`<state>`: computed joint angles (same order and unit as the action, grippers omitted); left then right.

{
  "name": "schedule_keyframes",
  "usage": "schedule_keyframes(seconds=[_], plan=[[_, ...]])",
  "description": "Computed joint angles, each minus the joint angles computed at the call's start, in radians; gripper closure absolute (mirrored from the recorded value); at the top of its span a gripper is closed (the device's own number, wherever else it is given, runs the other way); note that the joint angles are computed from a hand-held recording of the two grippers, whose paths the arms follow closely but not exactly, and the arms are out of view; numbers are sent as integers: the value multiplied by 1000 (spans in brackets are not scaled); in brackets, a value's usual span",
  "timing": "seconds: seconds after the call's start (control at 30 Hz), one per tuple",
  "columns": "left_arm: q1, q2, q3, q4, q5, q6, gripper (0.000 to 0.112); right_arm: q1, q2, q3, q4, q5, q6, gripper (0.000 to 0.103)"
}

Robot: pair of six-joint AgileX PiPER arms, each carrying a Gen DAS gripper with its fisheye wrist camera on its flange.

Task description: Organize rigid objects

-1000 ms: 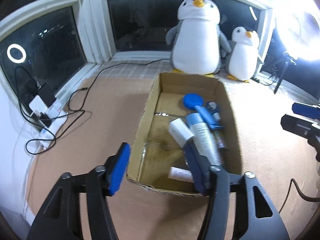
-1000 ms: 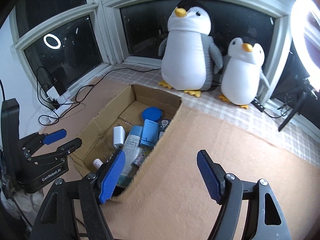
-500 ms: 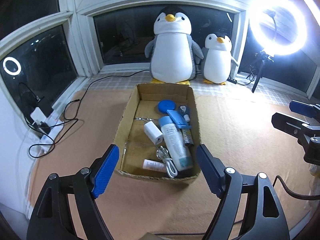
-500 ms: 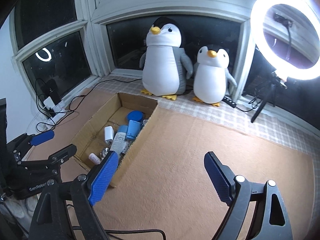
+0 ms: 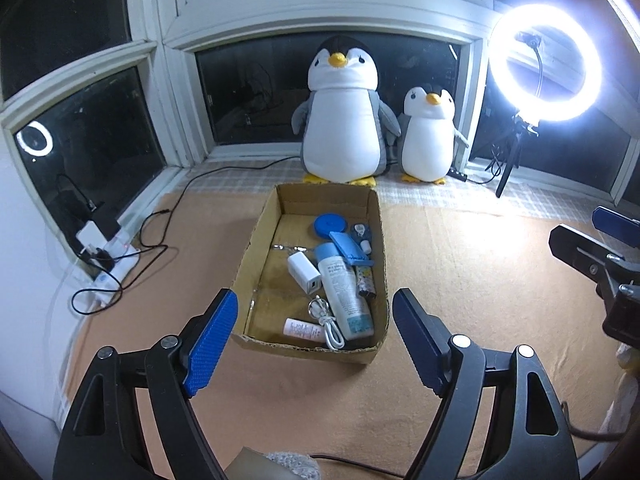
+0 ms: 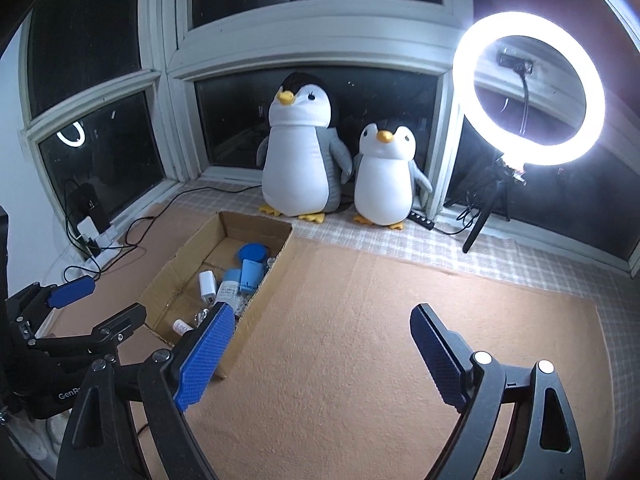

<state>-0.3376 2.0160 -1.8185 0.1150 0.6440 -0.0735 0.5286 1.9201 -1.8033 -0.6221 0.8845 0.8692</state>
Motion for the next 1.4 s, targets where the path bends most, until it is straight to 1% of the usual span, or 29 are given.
schedule_keyframes(seconds=[0.13,0.4,1.4], plan=[[-4,-19,20,11,-16,-11,32,11,-13,13,-32,-2,33,16],[-8,-28,31,18,-25,-9,32,3,-14,23,-20,-7,36,16],[-10,-15,8,46,-6,-38,32,-8,-14,40,-12,-19,31,16]])
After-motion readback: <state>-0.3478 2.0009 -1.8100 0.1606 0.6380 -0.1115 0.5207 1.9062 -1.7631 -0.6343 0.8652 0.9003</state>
